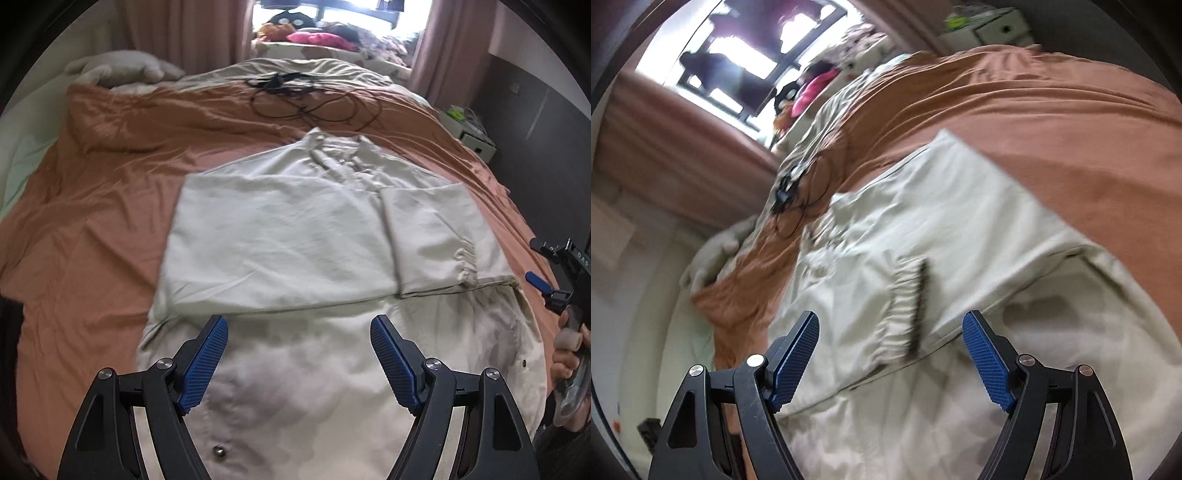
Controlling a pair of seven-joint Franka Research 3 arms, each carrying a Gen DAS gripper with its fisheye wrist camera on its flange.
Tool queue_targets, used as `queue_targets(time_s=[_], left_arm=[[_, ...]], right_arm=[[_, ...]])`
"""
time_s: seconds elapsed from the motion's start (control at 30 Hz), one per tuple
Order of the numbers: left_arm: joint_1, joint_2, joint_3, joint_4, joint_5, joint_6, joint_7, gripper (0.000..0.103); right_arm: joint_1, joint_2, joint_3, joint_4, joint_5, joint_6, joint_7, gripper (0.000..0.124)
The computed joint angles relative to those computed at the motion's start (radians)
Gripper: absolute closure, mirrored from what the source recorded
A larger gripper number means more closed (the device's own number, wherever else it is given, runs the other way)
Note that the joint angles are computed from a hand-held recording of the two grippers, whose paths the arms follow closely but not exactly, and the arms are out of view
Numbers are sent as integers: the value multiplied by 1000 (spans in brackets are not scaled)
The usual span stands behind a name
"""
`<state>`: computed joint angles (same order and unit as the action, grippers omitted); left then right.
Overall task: Fold large clothes
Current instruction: 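Grasp the other elastic sleeve cuff with the left tool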
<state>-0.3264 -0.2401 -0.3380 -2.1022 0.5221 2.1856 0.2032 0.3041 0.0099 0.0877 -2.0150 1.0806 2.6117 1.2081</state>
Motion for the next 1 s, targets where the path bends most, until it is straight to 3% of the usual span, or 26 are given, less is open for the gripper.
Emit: queue_targets(time_s=[0.13, 0.43, 0.67, 0.9, 1.0], left_arm=[[-3, 104, -2, 108, 30, -4, 37, 22], [-67, 419, 45, 418, 58, 43, 122, 22], [-142, 664, 99, 688, 19, 47, 229, 22], [-200, 911, 150, 990, -69, -5, 339, 22], [-223, 1016, 171, 1135, -106, -87, 384, 22]], right_arm=[[-14, 12, -10, -14, 75, 29, -67, 44], [-89, 70, -29, 3, 271, -121, -150, 49], [-119, 81, -34, -5, 333, -117, -166, 49], [-148, 132, -35, 18, 343, -134, -99, 56], [-161, 146, -32, 23, 351, -135, -84, 60]])
